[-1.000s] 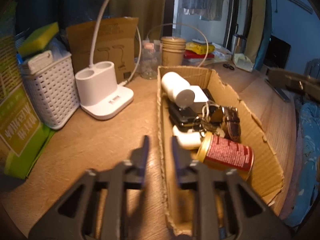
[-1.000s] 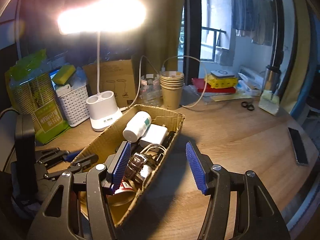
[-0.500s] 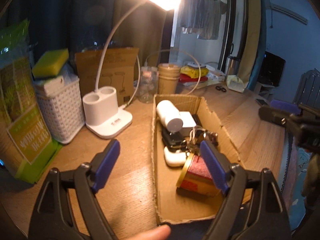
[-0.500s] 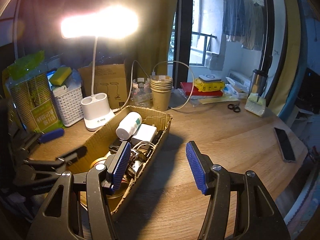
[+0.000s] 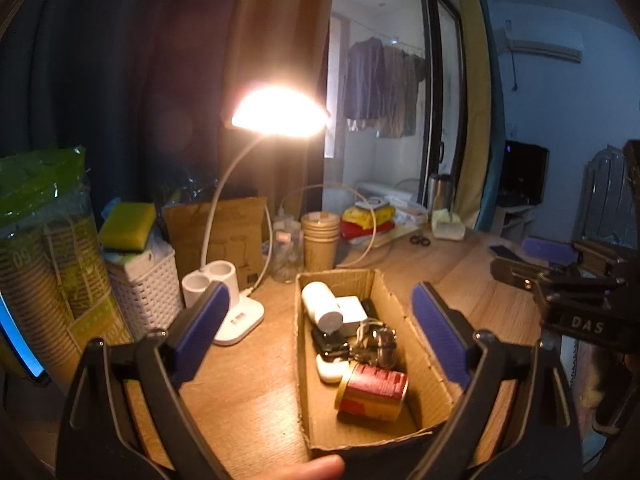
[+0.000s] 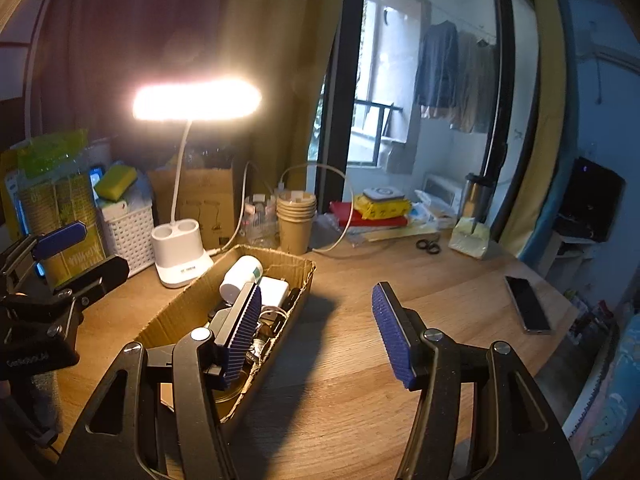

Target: Organize rigid objects

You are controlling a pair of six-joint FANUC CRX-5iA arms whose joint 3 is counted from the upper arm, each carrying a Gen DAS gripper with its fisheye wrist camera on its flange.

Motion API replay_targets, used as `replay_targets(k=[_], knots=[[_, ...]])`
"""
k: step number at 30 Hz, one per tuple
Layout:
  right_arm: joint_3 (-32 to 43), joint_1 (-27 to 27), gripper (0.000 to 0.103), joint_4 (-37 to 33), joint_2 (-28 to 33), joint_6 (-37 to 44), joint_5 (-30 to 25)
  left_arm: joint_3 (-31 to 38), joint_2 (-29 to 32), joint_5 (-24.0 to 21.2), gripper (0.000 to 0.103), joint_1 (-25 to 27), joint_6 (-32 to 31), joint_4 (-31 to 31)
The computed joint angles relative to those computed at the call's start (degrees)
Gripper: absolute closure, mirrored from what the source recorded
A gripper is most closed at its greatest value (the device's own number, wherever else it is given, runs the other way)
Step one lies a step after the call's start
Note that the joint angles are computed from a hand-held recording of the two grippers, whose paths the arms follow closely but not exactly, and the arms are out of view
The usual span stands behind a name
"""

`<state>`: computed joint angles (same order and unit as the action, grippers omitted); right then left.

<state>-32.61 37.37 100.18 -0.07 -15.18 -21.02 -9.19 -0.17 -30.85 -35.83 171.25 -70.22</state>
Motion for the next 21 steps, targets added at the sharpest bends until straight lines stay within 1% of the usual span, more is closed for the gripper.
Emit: replay_targets(k=[2, 5, 8, 11, 13, 17, 19, 21], knots=[[-0.51, 0.11, 0.042, 0.83, -0.70, -0.55, -0.31, -0.17, -0.47, -0.70, 0.009, -0.35, 1.44, -0.76], [-1.53, -1.50, 0.042, 5.30, -2.11, -4.95, 1.44, -0.60, -1.32, -1.75, 0.007, -1.22, 4.14, -2.84], [-2.09, -1.98, 0.042, 7.27, -3.08, -6.88, 1.44, -1.15, -2.59, -0.69, 0.006, -1.75, 4.84, -3.79], [-2.70, -2.17, 0.042, 8.89, -4.14, -8.26, 1.07, -1.34, -3.37, -0.96, 0.005, -3.72, 7.09, -6.89], [-3.16, -2.76, 0.042, 10.86, -5.01, -10.07, 1.31, -0.83, -3.38, -0.98, 0.004, -4.30, 5.19, -6.13], [-3.58, -2.57, 0.042, 10.79, -5.78, -9.87, 0.44, 0.32, -3.27, -1.16, 0.004, -4.44, -0.72, -2.04], [-3.66, -2.35, 0.042, 9.93, -6.04, -9.35, 0.19, 0.60, -3.38, -0.43, 0.004, -3.53, -2.97, 1.01], [-3.87, -2.33, 0.042, 10.35, -6.42, -9.69, -0.23, 1.43, -2.92, -1.41, 0.004, -3.43, -3.62, 2.11]])
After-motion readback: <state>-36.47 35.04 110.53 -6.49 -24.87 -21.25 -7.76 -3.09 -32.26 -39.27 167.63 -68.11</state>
